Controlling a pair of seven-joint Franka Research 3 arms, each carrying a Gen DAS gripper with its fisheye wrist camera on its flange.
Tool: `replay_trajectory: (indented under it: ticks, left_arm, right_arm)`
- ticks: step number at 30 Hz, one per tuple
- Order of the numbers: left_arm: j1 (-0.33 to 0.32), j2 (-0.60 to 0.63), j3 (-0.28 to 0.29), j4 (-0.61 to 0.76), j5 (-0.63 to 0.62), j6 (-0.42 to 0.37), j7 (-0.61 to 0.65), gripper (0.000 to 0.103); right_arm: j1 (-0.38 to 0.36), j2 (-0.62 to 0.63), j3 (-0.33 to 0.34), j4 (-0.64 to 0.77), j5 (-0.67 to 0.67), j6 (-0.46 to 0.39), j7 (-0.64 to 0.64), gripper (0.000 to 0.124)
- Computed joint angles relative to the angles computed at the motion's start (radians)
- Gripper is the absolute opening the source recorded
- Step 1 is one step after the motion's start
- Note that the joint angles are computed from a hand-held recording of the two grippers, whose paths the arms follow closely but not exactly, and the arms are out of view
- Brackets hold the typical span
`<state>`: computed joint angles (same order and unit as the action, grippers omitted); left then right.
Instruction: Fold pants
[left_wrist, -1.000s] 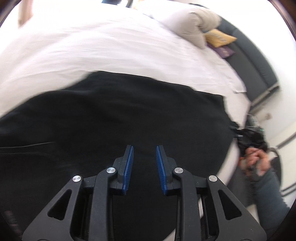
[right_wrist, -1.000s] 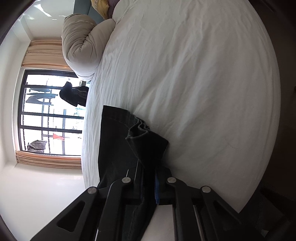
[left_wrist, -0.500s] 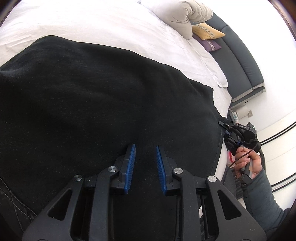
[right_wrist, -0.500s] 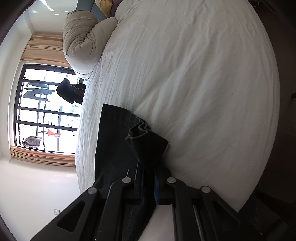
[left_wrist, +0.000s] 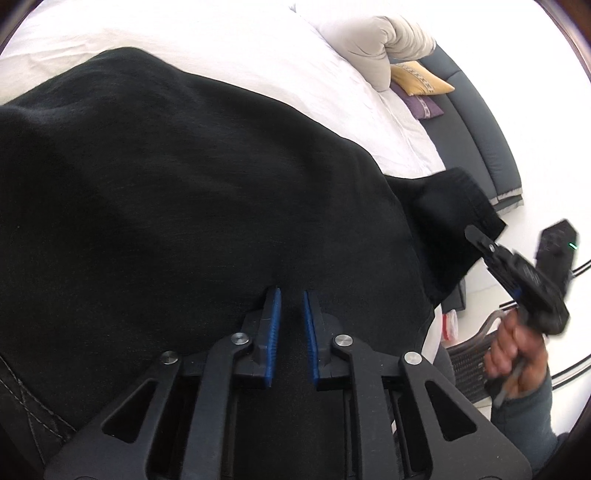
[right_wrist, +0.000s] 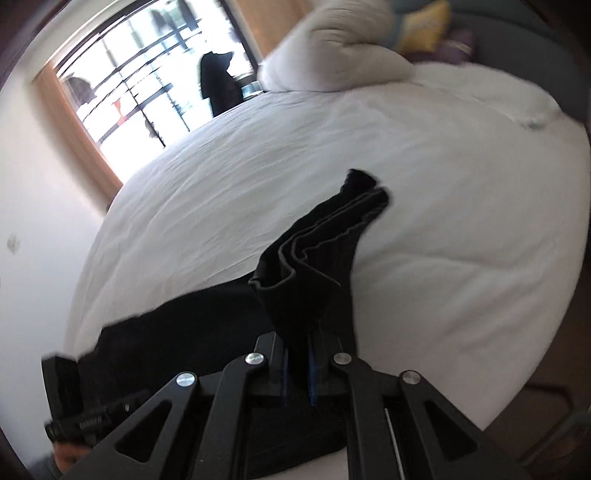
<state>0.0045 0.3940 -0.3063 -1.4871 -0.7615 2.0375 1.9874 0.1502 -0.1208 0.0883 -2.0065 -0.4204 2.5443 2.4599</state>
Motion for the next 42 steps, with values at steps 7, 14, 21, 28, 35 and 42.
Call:
replay_trajectory:
  ticks: [7,14,21,28,35,42]
  left_arm:
    - [0.066,-0.023,0.013,-0.02,-0.122,-0.056,-0.062,0.013]
    - [0.135,-0.016,0.023,-0.033,-0.345,-0.144,-0.115,0.073]
    - [0.125,0.066,0.023,0.073,-0.32,-0.198,-0.228,0.079]
    - [0.115,0.109,0.026,0.179,-0.134,-0.23,-0.28,0.013]
    - [0.143,0.014,0.038,0.102,-0.071,-0.196,-0.184,0.007]
    - [0.148,-0.039,0.087,0.05,0.011,-0.177,-0.142,0.007]
  right_arm:
    - [0.176,0.205,0.041,0.22,-0.013,-0.144,-0.261,0.008]
    - [0.27,0.229,-0.002,0.246,-0.123,-0.183,-0.261,0.008]
    - [0.314,0.21,0.012,0.219,-0.285,-0.218,-0.234,0.009]
    - [0.336,0.216,0.026,0.215,-0.31,-0.228,-0.262,0.009]
    - [0.369,0.216,0.041,0.22,-0.324,-0.237,-0.27,0.009]
    - [0.398,0.261,0.045,0.261,-0.285,-0.238,-0.309,0.009]
